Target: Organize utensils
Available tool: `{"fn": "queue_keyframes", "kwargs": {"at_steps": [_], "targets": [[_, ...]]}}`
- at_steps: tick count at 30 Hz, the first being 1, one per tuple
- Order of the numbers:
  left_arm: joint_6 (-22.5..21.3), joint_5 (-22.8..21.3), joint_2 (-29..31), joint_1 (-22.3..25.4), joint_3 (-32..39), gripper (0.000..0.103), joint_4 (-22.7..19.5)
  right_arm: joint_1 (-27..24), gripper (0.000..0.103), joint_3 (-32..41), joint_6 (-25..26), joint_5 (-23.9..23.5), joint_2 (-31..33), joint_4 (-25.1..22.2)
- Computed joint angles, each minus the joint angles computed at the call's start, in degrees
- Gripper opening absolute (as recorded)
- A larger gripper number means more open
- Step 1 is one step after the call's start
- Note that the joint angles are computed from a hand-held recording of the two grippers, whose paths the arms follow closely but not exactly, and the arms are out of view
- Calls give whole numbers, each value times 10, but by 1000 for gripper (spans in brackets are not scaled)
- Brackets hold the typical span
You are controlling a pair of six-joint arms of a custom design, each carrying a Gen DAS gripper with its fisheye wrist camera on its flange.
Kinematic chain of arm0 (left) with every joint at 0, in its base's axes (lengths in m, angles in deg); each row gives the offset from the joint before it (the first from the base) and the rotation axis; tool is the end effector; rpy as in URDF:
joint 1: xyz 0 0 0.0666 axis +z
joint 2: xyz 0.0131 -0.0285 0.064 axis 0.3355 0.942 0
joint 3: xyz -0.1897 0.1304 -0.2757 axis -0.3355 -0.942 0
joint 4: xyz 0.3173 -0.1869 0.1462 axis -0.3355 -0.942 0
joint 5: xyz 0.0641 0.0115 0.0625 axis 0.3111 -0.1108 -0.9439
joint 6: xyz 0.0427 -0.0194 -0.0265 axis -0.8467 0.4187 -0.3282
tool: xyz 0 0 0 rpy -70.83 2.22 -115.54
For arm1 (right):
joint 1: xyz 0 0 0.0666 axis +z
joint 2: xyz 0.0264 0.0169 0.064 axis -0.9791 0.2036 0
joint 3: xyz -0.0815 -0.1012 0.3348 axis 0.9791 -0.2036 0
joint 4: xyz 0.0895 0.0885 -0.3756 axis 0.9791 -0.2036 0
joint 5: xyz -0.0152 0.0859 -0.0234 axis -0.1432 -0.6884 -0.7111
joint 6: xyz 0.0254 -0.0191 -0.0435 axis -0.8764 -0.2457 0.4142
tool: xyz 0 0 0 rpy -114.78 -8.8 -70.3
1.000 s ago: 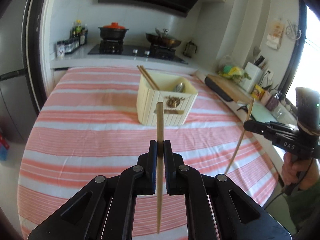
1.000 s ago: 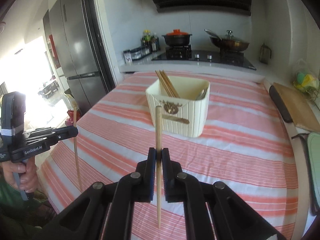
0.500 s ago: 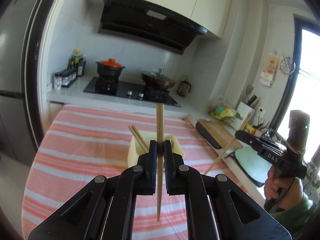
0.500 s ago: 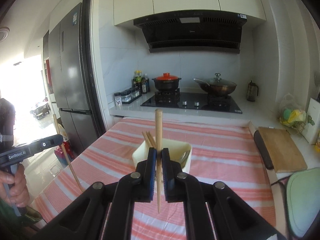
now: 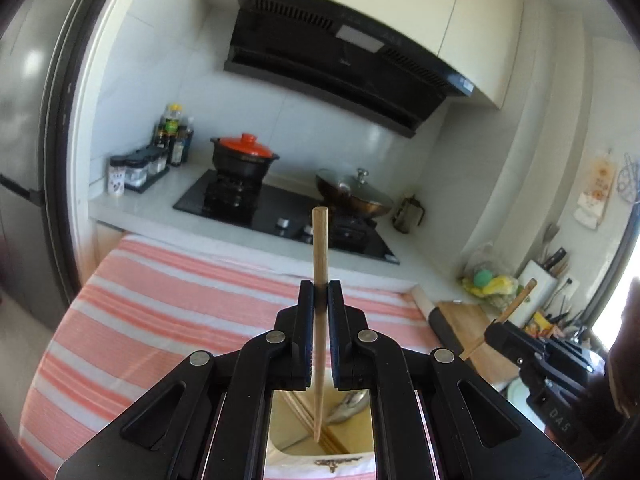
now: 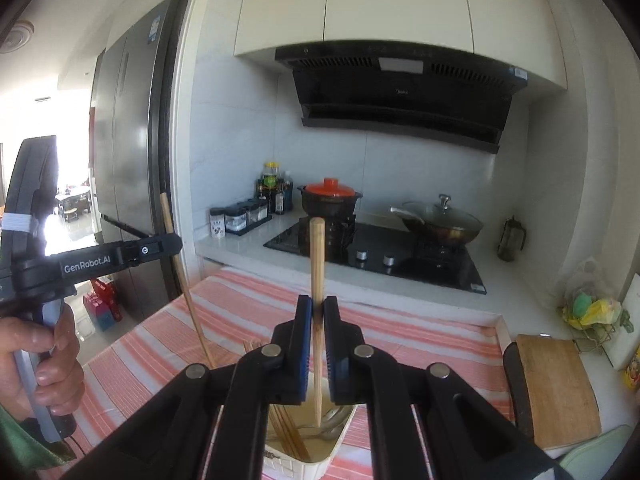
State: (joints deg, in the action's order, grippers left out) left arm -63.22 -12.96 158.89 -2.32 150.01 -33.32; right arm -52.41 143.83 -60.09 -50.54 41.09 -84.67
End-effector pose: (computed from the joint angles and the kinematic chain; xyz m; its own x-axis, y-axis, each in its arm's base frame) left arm 0.5678 -0.2247 0.5139 -0.4450 -0.3010 -0.8434 0.0813 0.9243 -0.3728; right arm 0.5374 0.2575 0.5949 -0.3964 -0.2106 -0.8936 -0.3947 0.9179 -0.0413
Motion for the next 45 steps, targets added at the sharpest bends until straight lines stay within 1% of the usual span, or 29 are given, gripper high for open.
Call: {"fn": "queue_keyframes", "kwargs": {"at_steps": [2, 3, 4, 5, 6, 7, 8, 9, 10, 11, 12, 13, 14, 15, 17, 18, 19, 21, 23, 26, 27, 28, 31, 34, 37, 40, 42, 45], "targets": [[5, 4, 34, 1, 28, 5, -27, -4, 6, 35, 1, -7, 41, -45], [4, 7, 49, 1, 37, 5, -39, -6, 6, 43, -2, -14, 56, -60], [2, 12, 65, 2, 51, 5, -53, -9, 7, 67, -5, -26, 81, -89], [-4, 21, 81, 2, 64, 5, -70, -11, 7, 110, -10, -36, 118, -134], [-9, 24, 96, 2, 80, 8, -94, -15, 7, 137, -24, -52, 143, -162], [-13, 21, 106, 0, 93, 12, -120, -19, 16, 146, -43, -71, 158, -172], [-20, 16, 107, -1, 93, 30, -136, -23, 27, 134, -62, -79, 157, -166], [-26, 6, 95, -3, 74, 52, -132, -26, 49, 99, -80, -82, 140, -142], [-34, -10, 72, -6, 37, 61, -111, -28, 57, 57, -97, -84, 116, -111], [-44, -28, 45, -10, -3, 76, -84, -30, 57, 18, -110, -83, 91, -86], [-57, -47, 14, -14, -45, 86, -58, -31, 57, -21, -116, -83, 64, -63], [-70, -66, -10, -20, -80, 90, -36, -30, 59, -57, -120, -79, 39, -41], [-83, -84, -35, -26, -112, 96, -20, -29, 61, -100, -123, -73, 7, -15], [-97, -106, -58, -34, -140, 101, -10, -27, 66, -133, -126, -65, -19, 6], [-118, -158, -102, -55, -192, 102, 13, -21, 75, -202, -134, -48, -76, 44], [-123, -187, -124, -68, -217, 102, 22, -16, 81, -225, -140, -37, -97, 56], [-123, -211, -142, -80, -236, 102, 26, -11, 84, -252, -146, -26, -123, 69], [-112, -245, -172, -102, -264, 103, 27, 1, 85, -289, -158, 2, -162, 86], [-92, -251, -194, -113, -279, 103, 1, 19, 87, -337, -171, 39, -211, 110], [-60, -274, -233, -137, -313, 103, -12, 53, 96, -388, -177, 99, -271, 117], [-49, -286, -245, -146, -323, 103, -20, 64, 102, -398, -177, 122, -285, 110], [-41, -291, -253, -152, -329, 103, -29, 79, 103, -408, -177, 147, -299, 104], [-26, -297, -285, -170, -352, 103, -49, 119, 103, -431, -179, 210, -332, 67], [5, -294, -304, -181, -361, 103, -81, 145, 103, -439, -196, 244, -349, 27], [38, -317, -312, -195, -355, 103, -119, 165, 103, -432, -216, 266, -354, -17], [51, -363, -313, -215, -347, 103, -145, 182, 103, -422, -233, 283, -358, -42], [57, -383, -315, -226, -340, 103, -159, 192, 103, -416, -232, 287, -361, -44], [58, -381, -318, -234, -333, 103, -168, 206, 103, -413, -232, 292, -367, -43]]}}
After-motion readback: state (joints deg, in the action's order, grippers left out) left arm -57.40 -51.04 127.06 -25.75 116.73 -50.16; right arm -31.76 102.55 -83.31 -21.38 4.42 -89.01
